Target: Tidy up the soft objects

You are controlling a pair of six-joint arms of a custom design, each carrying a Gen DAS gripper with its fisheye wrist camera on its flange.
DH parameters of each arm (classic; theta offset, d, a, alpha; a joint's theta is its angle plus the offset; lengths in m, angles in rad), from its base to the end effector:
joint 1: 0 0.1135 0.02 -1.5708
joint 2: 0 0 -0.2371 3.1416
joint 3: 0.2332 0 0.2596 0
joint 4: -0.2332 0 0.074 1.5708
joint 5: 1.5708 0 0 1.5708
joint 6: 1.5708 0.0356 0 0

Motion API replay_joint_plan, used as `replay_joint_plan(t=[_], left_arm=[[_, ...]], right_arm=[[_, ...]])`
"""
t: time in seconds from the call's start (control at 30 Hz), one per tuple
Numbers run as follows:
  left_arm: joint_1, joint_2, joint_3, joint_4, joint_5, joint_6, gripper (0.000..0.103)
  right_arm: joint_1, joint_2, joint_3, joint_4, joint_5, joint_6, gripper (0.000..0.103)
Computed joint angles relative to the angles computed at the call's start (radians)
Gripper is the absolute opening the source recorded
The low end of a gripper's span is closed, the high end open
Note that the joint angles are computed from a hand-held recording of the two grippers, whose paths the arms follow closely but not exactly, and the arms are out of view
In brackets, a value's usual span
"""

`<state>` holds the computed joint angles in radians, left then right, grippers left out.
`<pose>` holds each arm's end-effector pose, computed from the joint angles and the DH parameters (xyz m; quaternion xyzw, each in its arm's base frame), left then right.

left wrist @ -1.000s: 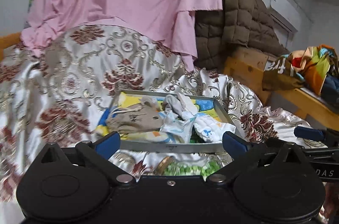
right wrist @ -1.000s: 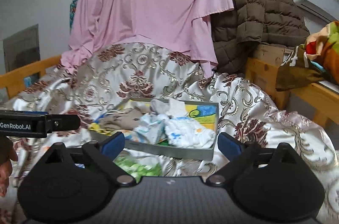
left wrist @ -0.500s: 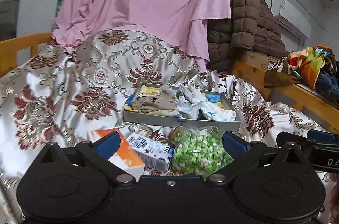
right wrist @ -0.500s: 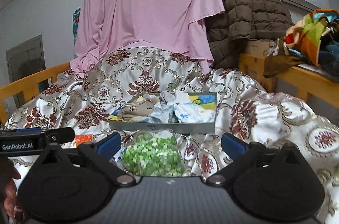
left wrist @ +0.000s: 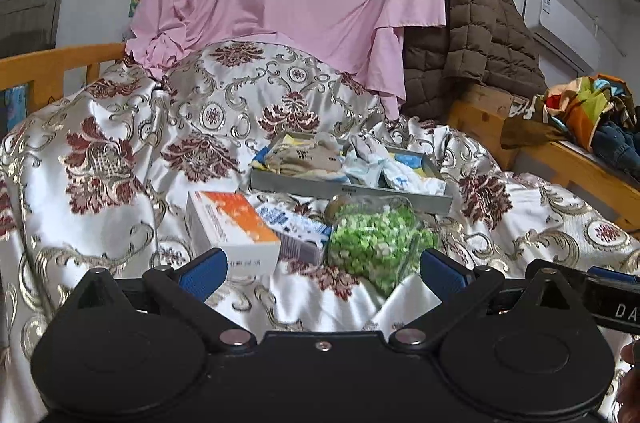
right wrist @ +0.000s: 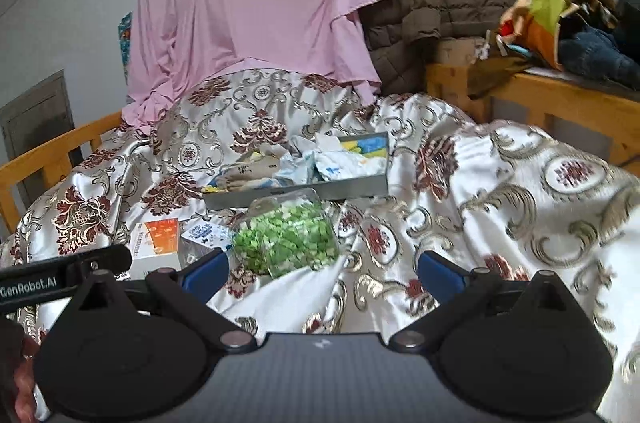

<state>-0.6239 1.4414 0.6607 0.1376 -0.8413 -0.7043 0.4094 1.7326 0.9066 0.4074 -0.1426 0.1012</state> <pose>0.2503 -0.1475 0.1549 -0.2153 0.8084 0.0359 0.5467 0.3404 0.1532 0.1581 -0.1667 0.8206 0.1950 0.5107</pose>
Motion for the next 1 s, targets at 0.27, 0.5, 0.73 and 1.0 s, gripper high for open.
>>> replay_joint_plan(t=[0.27, 0.5, 0.73, 1.0], left_arm=[[-0.047, -0.010, -0.022, -0.071, -0.005, -0.117, 0.102], [-0.068, -0.014, -0.005, -0.136, -0.031, -0.120, 0.102], [-0.080, -0.015, -0.002, -0.153, -0.051, -0.104, 0.102], [-0.080, -0.012, -0.001, -0.167, -0.050, -0.117, 0.102]], right_arm=[[0.023, -0.026, -0.057, 0.006, 0.019, -0.033, 0.103], [0.020, -0.046, -0.084, 0.035, 0.018, -0.014, 0.103], [0.024, -0.032, -0.073, 0.024, 0.036, -0.021, 0.103], [0.030, -0.025, -0.066, 0.011, 0.047, -0.032, 0.103]])
